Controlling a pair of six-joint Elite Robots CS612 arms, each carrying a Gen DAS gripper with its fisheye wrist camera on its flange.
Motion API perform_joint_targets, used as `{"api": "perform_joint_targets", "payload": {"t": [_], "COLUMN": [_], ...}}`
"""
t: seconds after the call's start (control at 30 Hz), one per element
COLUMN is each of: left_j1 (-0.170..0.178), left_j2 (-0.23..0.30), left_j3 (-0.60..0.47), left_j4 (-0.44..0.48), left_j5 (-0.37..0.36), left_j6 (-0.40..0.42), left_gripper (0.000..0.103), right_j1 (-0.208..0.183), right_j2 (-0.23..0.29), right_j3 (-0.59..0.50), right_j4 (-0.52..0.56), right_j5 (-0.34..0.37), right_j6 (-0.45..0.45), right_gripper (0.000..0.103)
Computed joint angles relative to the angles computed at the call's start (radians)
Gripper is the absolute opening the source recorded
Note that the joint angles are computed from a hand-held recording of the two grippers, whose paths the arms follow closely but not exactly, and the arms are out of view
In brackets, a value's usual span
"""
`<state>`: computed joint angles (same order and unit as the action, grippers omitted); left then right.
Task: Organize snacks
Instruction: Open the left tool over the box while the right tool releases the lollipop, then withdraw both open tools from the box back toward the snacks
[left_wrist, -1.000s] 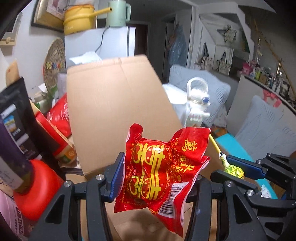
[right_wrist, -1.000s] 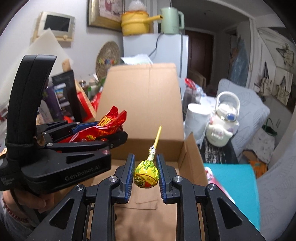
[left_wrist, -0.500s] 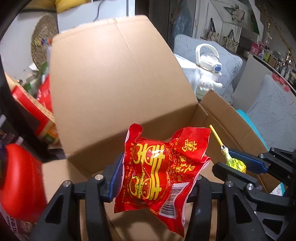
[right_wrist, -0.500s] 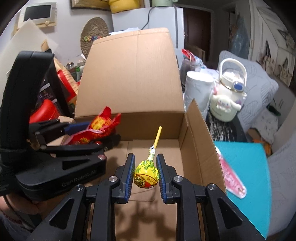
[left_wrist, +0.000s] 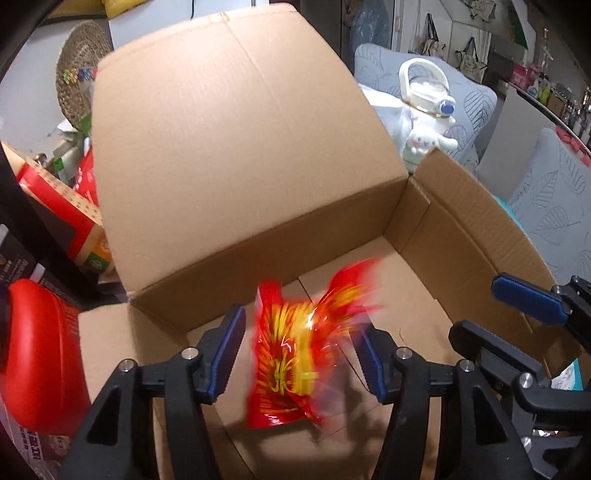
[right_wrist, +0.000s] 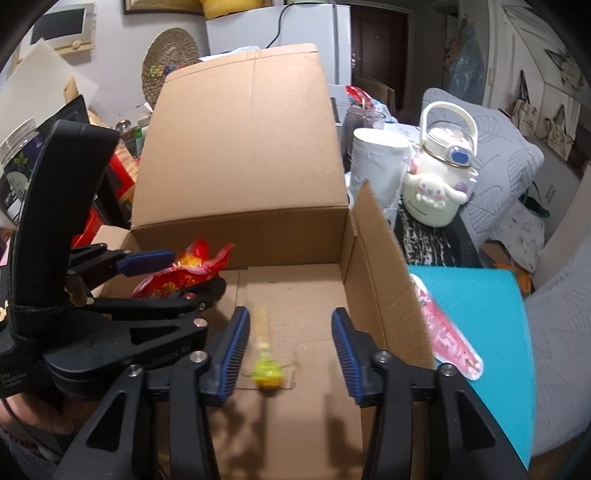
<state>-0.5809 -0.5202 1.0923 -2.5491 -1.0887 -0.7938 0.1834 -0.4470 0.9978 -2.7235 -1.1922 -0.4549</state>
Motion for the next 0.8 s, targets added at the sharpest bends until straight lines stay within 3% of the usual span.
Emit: {"api": "perform_joint_targets", "payload": {"t": [0.1, 0.5, 0.8], "left_j1": [-0.007, -0.029, -0.069], "left_j2": [-0.007, -0.048, -0.085], "left_j3": [0.008, 0.073, 0.138], "left_j4": [0.004, -0.122, -0.296], "left_j5": [0.034, 0.079, 0.121], "left_j6": [-0.001, 0.036, 0.143], "left_gripper": [0.075, 0.075, 0.075], "right_j1": [0.0, -0.015, -0.035], "right_j2": [-0.006, -0.056, -0.125], "right_j3": [0.013, 0.107, 0.234], "right_j4": [-0.026, -0.157, -0.322], "right_j5": [-0.015, -0.024, -0.042], "right_j6": [-0.007, 0.019, 0.058], "right_gripper": [0.046, 0.046, 0.046]}}
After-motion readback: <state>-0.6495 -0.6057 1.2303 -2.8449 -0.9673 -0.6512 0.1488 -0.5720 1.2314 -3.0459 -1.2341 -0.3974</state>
